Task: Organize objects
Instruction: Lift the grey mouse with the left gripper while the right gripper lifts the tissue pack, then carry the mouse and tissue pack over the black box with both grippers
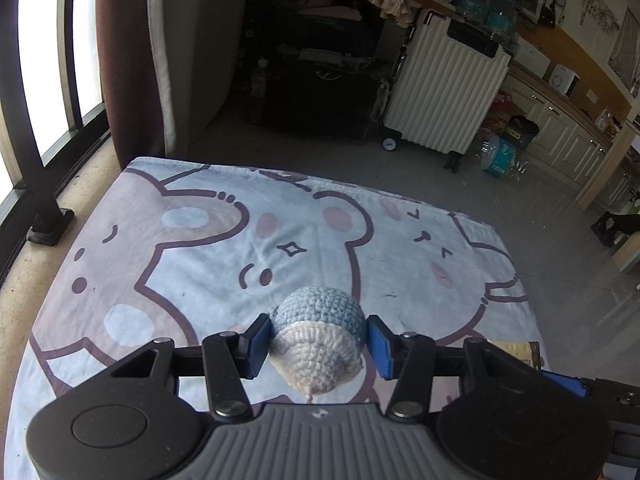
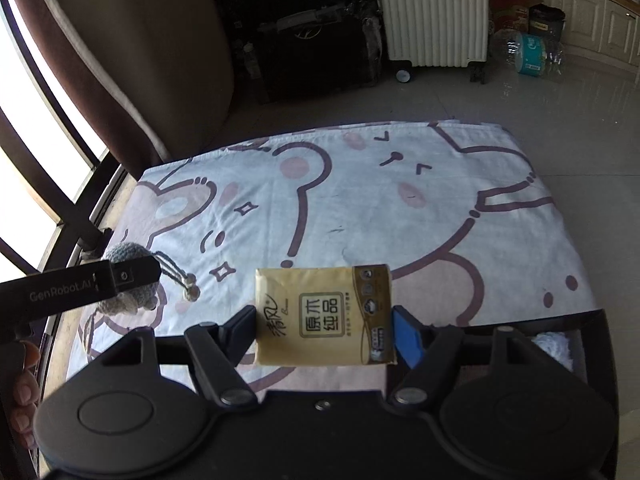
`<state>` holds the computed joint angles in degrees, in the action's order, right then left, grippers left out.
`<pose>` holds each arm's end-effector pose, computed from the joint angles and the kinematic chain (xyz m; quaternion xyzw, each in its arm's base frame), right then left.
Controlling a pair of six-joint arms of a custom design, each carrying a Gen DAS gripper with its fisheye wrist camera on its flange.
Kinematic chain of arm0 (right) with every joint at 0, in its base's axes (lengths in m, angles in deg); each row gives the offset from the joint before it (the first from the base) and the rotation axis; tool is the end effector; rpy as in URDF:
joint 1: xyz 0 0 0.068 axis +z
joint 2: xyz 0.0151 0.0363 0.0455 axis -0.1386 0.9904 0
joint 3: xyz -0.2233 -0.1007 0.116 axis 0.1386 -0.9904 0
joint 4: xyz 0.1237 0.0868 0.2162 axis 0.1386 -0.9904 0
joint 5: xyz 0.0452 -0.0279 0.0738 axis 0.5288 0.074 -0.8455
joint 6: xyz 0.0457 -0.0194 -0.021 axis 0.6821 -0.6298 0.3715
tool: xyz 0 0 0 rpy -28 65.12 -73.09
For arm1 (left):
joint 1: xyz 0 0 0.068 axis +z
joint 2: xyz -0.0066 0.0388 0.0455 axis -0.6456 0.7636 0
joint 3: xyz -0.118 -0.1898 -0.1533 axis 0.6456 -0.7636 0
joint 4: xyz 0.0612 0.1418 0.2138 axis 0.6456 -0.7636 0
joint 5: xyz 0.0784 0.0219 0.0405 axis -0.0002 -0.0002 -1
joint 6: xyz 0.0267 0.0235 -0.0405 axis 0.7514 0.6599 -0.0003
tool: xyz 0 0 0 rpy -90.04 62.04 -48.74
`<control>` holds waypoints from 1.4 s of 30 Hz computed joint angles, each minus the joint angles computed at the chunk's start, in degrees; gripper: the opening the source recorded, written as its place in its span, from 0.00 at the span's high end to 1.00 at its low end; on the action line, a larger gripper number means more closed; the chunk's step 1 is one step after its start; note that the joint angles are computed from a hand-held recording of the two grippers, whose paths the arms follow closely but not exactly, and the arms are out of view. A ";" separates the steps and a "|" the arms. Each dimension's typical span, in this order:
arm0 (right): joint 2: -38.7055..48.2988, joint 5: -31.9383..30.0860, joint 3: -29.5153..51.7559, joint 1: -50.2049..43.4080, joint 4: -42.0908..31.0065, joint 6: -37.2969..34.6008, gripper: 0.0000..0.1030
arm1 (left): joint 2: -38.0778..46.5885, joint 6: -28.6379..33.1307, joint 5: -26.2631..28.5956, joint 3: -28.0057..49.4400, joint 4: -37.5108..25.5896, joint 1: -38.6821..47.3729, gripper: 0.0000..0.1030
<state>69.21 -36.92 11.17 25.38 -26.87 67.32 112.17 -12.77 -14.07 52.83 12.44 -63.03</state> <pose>0.3087 0.1965 0.2881 0.0028 0.9447 0.1062 0.3102 0.2679 -0.1026 0.2792 -0.1914 0.9033 -0.0874 0.3740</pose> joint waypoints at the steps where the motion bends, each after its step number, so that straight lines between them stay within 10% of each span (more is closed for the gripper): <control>1: -0.97 0.23 -0.59 -0.50 -0.08 -0.08 0.30 | 0.24 -0.12 0.00 0.56 0.25 -0.66 0.50; 42: -18.32 5.49 -9.19 -13.30 -10.29 -3.50 0.30 | 17.10 0.99 3.53 21.36 -3.72 -16.09 0.50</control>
<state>50.90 -31.43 1.98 12.08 -37.16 63.81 129.28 -11.77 -10.54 74.19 8.72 -79.11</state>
